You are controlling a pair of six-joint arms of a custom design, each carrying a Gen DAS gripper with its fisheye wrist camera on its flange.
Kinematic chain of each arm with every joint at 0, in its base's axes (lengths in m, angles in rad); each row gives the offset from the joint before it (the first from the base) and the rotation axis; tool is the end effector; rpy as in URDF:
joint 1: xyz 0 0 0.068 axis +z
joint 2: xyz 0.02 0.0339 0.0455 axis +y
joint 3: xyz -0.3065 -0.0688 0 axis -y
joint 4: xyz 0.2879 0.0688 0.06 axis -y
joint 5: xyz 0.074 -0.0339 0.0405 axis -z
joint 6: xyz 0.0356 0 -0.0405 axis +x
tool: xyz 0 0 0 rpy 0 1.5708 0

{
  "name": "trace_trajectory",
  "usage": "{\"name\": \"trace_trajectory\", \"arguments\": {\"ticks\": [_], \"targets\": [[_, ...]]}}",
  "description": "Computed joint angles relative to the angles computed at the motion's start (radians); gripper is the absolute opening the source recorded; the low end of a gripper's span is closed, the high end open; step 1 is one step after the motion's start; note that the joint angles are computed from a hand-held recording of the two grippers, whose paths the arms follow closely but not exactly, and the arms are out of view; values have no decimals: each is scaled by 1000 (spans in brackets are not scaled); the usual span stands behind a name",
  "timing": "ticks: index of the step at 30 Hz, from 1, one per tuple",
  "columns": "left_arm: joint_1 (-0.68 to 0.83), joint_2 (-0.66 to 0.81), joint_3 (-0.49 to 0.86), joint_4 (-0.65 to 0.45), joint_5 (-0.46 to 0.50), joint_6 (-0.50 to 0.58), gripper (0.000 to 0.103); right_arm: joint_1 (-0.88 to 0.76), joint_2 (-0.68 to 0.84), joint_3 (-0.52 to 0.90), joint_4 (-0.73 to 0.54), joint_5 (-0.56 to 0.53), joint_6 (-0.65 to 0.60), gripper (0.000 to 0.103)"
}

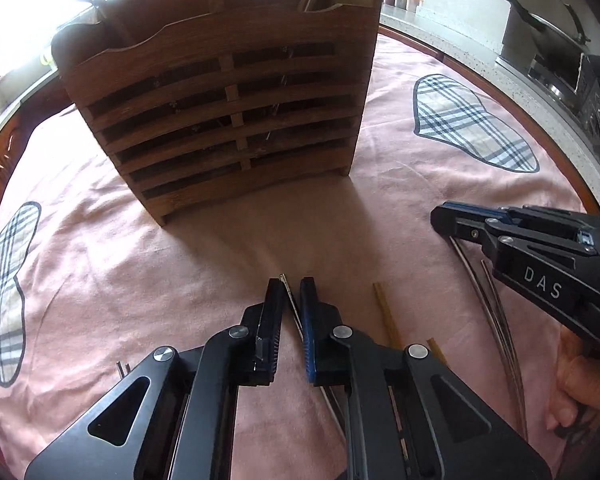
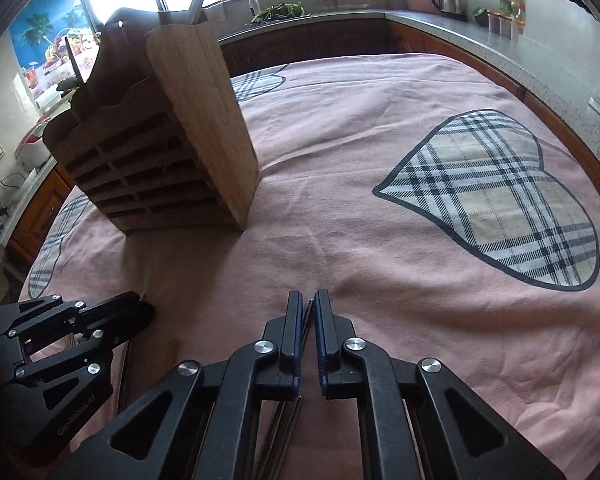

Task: Organize utensils
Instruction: 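Grasp a metal chopstick with the left gripper while the right gripper grasps a wooden chopstick, then carry both chopsticks to the wooden holder and lower them into it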

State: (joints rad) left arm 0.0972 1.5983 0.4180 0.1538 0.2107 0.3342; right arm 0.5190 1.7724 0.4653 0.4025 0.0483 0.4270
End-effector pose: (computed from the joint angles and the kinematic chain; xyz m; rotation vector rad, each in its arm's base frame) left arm 0.2494 0.0168 0.0834 0.3783 2.5377 -0.1117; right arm 0.2458 0.1384 0.0654 -0.0943 2.5044 0.3411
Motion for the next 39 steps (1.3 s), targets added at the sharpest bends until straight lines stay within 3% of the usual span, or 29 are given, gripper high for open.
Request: {"name": "trace_trajectory", "arguments": {"ticks": [3,7,18,27,39], "targets": [[70,-48,-8,-57,64,14,6,6,-13,-29,44,-86,43,4],[191,-176,-26,-168,175,61,5,29,-93,-87,65,-101,87,3],[526,-445,28,-548,476,250,4,112,-500,-148,-132,-2,119,3],[731,-490,86,-765,601,433,4,196,-673,-135,-252,96,128,3],[877,-533,154,-961,716,574,4,263,-903,-128,-402,201,124,3]]}}
